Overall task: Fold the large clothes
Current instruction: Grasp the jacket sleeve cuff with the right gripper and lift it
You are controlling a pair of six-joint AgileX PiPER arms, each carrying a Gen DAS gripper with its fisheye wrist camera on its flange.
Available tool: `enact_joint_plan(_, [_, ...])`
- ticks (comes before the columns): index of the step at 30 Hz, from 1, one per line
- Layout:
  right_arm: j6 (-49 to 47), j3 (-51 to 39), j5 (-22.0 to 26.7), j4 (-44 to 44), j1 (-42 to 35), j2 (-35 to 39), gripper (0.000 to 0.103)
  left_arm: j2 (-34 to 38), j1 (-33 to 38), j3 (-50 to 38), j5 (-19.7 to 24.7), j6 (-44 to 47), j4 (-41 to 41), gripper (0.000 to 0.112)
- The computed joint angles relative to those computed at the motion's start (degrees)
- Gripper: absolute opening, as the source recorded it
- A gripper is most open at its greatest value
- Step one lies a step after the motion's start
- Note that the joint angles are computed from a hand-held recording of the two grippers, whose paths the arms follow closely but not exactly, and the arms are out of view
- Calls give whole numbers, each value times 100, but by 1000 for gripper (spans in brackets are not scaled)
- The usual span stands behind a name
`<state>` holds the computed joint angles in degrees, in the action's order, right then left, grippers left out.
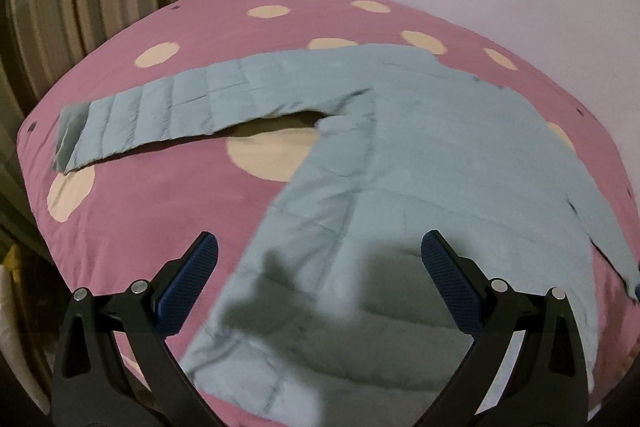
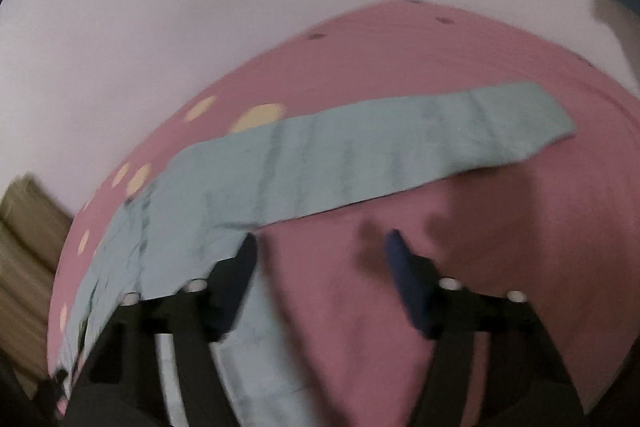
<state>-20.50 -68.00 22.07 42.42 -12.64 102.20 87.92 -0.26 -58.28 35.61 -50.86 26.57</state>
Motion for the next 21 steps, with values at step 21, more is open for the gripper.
enact_joint_plan(21, [-710, -2125, 358, 2554, -2056, 2457, 36, 810, 475, -483, 131, -130, 72, 101])
